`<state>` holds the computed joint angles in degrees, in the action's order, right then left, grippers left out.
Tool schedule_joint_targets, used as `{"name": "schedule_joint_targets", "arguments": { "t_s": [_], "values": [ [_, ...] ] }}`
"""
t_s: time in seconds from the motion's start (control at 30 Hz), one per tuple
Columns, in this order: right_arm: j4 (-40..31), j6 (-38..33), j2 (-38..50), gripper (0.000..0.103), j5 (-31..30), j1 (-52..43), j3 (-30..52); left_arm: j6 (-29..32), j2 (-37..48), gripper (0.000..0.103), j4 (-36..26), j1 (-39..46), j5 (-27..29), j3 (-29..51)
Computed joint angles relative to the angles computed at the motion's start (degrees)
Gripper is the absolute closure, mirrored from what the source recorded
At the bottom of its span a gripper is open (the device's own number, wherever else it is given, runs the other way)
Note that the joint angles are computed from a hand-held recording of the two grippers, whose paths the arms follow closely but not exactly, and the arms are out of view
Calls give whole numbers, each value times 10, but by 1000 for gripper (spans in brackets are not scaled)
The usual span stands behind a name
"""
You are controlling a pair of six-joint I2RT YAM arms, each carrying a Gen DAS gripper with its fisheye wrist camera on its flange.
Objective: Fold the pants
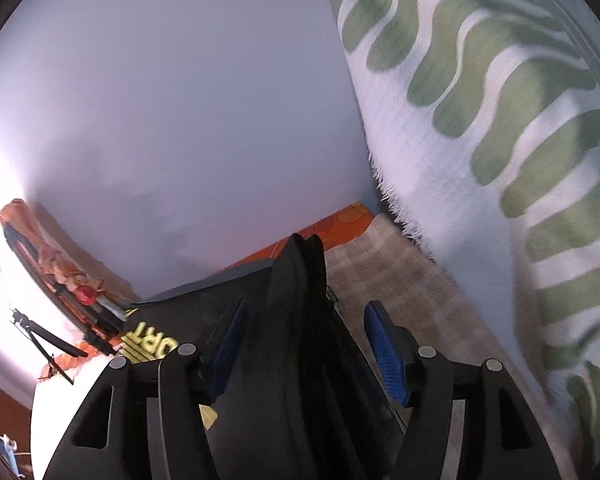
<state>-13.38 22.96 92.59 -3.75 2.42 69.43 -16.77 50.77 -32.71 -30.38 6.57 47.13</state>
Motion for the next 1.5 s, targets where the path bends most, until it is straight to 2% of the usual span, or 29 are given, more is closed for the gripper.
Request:
{"name": "schedule_joint_targets", "arguments": {
  "t_s": [0.17,0.23,0.4,0.47,0.57,0.73,1.0,1.23,1.5],
  "values": [
    [-69,-20,-98,16,50,39,-20,-20,-43,37,-36,-7,-14,8],
    [-100,-23,-123,15,85,69,-15,-25,-58,30,-49,-10,-24,11],
    [-159,-8,-176,10,149,138,-11,-18,-96,21,-78,-34,-81,13],
    [-175,4,-192,4,188,169,-13,-20,-109,21,-88,-44,-104,12],
    [-215,25,-213,1,268,238,-12,-25,-124,21,-102,-59,-136,12],
    [-268,74,-231,0,355,352,-13,-32,-153,21,-118,-53,-134,3],
    [-361,183,-214,0,467,513,7,-39,-197,21,-142,-69,-172,-4],
    [-426,306,-171,0,537,633,36,-41,-217,21,-161,-115,-229,-1],
    [-501,435,-128,0,567,714,56,-70,-227,20,-187,-203,-319,4]
  ]
}}
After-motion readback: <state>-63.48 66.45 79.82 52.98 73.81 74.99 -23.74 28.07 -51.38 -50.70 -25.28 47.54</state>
